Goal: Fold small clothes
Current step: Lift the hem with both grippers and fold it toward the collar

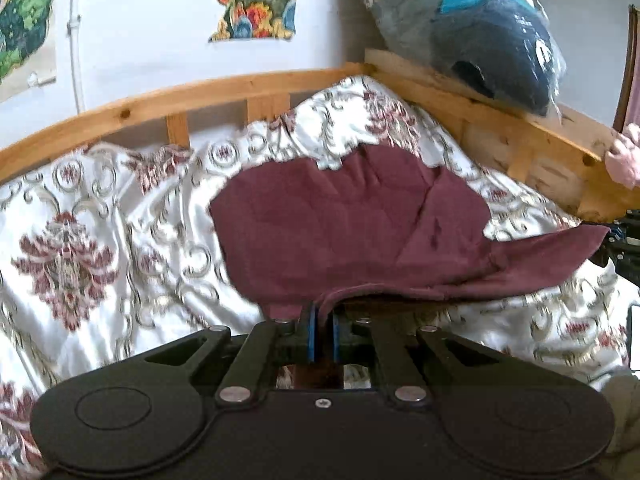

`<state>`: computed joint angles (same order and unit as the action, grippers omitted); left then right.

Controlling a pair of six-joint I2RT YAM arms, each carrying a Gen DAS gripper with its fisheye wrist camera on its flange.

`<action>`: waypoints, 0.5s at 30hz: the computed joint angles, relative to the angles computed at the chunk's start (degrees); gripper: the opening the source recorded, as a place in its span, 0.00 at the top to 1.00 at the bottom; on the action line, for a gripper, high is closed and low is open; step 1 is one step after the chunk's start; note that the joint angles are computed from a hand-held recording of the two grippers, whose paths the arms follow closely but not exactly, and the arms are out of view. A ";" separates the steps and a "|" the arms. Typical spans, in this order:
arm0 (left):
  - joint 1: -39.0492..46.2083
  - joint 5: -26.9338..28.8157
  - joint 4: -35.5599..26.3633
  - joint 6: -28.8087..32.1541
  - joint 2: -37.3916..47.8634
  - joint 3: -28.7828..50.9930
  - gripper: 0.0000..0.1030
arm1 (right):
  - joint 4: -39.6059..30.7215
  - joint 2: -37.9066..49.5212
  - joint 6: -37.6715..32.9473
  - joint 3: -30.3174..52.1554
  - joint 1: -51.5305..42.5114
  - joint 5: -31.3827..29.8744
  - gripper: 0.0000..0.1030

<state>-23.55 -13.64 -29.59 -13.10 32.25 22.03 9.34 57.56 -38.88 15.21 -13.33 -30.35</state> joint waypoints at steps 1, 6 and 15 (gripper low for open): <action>1.42 0.26 2.69 1.13 2.20 0.40 0.92 | 1.94 1.67 0.88 0.78 1.37 1.09 0.94; 10.02 4.35 14.54 4.68 18.48 6.59 0.91 | 13.14 16.44 4.26 9.57 10.59 10.60 0.93; 19.69 10.08 30.01 12.30 50.50 23.97 0.89 | 11.66 45.43 6.28 39.14 17.28 19.70 0.93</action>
<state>-3.86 -3.56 0.42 -0.81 82.75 46.00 21.01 102.99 -32.59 54.35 3.95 -10.65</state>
